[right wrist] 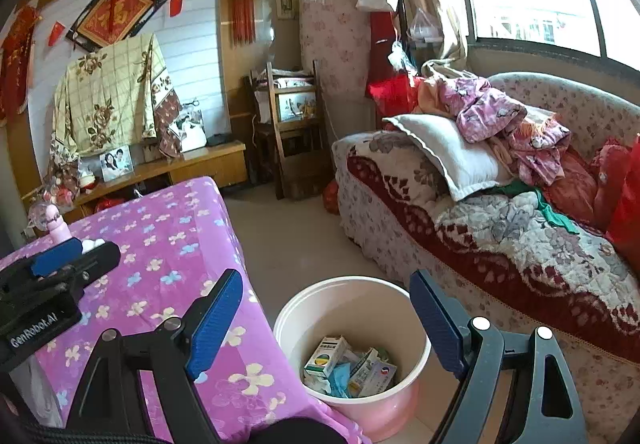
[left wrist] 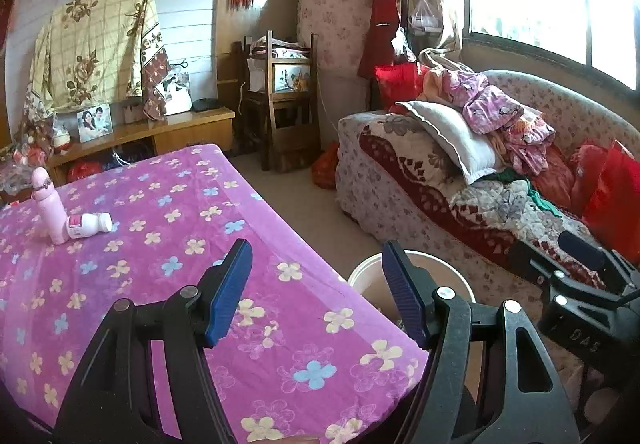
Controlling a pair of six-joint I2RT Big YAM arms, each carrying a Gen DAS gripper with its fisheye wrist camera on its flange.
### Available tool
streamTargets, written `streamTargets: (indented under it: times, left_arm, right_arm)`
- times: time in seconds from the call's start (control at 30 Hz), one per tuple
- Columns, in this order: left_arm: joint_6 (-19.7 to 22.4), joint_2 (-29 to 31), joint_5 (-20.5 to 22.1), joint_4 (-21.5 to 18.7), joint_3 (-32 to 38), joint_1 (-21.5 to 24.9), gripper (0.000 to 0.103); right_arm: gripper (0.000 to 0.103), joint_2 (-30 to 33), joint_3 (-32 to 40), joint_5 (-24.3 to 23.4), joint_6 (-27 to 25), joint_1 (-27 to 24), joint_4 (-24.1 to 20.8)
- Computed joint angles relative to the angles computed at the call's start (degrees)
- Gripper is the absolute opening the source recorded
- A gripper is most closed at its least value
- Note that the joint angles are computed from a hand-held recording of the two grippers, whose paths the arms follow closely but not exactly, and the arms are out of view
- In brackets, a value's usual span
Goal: Collect trash
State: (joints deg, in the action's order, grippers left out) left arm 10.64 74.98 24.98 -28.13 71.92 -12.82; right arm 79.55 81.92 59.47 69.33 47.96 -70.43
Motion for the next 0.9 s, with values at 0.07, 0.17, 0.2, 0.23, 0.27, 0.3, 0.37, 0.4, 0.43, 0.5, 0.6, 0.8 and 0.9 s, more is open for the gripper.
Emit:
streamTargets:
  times: [0.07,0.17,0.2,0.23,0.27,0.3,0.37,0.4,0.43,0.5,0.6,0.8,0.9]
  left_arm:
    - [-0.1,-0.32,0.15,0.28,-0.36,0.26,0.066]
    - [-0.1,-0.57,0.33,0.52,-0.64,0.49,0.066]
    - [0.0,-0.56,0.36,0.46,-0.63,0.54,0.066]
    - [0.02,-0.6,0.42,0.43,-0.65,0.6,0.066]
    - [-0.1,-0.59,0.37,0.5,-0.67,0.57,0.066]
    - [-0.16,-0.65,0.5,0.51,-0.72,0.66,0.066]
    - [-0.11,-0.71,0.58,0.54,-0.79,0.77,0.066]
    - [-0.02,-0.63,0.59,0.48,-0.73,0.74,0.066]
    - [-0.02,-0.63,0.59,0.48,-0.73,0.74,0.066]
    - [0.02,-0.65,0.64,0.54,-0.78,0.77,0.066]
    - [0.08,-0.65,0.58,0.49,-0.77,0.72,0.066]
    - [0.56,-0.82,0.55,0.24,-0.65,0.83,0.066]
    - [0.65,-0.84,0.48,0.07,-0.57,0.86,0.066]
  right_arm:
    - [0.084,-0.03,0.44,0.93,0.41,0.5,-0.49]
    - [0.084,0.1,1.06,2.13,0.92,1.16,-1.36]
    - [0.084,0.45,1.63,2.28,1.18,1.33,-1.9]
    - [0.084,0.47,1.78,2.31,1.03,1.38,-1.96]
    - [0.084,0.48,1.81,2.42,1.11,1.46,-2.09]
    - [0.084,0.53,1.89,2.54,1.24,1.55,-2.32]
    - [0.084,0.7,2.22,2.67,1.69,1.66,-3.05]
    - [0.084,0.82,2.38,2.7,1.86,1.7,-3.33]
    - [0.084,0.73,2.34,2.64,1.73,1.62,-3.27]
    - [0.084,0.74,2.35,2.58,1.79,1.62,-3.27]
    - [0.084,0.75,2.44,2.25,2.12,1.61,-3.55]
    - [0.084,0.52,2.15,2.09,1.75,1.43,-3.16]
    - [0.084,0.43,1.88,1.73,1.61,1.32,-2.94]
